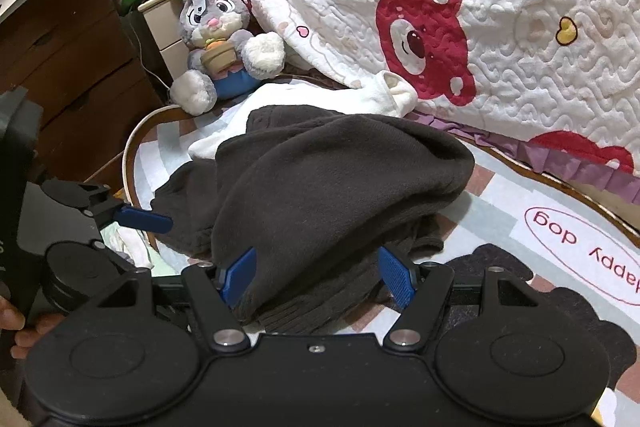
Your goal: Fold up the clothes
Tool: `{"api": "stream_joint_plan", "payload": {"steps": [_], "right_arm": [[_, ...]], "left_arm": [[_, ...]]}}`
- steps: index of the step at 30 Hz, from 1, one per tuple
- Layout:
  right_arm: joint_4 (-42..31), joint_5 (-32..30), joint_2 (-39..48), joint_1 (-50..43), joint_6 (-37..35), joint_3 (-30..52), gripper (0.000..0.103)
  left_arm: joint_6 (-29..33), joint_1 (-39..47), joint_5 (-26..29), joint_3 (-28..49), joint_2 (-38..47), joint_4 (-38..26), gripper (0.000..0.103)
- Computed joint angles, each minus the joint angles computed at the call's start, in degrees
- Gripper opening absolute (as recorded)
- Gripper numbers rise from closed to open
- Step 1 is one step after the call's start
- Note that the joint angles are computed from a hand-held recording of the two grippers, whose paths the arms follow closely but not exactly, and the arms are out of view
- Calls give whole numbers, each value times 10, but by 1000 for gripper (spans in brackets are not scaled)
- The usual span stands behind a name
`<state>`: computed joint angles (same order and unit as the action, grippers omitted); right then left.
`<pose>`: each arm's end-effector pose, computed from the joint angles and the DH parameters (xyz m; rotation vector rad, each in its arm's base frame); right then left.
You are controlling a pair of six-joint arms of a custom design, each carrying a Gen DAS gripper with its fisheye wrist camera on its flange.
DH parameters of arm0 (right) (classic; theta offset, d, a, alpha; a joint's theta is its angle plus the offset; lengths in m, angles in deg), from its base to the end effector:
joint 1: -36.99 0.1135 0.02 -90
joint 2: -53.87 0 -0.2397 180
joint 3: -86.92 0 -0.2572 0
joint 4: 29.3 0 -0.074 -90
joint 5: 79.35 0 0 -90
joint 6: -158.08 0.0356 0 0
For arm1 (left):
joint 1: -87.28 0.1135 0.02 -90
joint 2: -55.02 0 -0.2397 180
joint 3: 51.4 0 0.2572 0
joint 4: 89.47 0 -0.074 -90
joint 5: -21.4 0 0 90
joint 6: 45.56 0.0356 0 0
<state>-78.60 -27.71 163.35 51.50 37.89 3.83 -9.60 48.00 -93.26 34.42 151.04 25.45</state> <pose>0.3808 0.1214 0.1936 -1.1374 2.2007 0.7661 0.2612 -0.1945 0.2035 -0.4149 2.6202 0.1487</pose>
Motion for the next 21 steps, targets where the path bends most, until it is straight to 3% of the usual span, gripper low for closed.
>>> {"api": "stream_joint_plan", "payload": {"steps": [21], "right_arm": [[6,-4,-46,-9,-22,-37,75]], "left_arm": [[-5,-9,-21,-48,-51,16,100]]}}
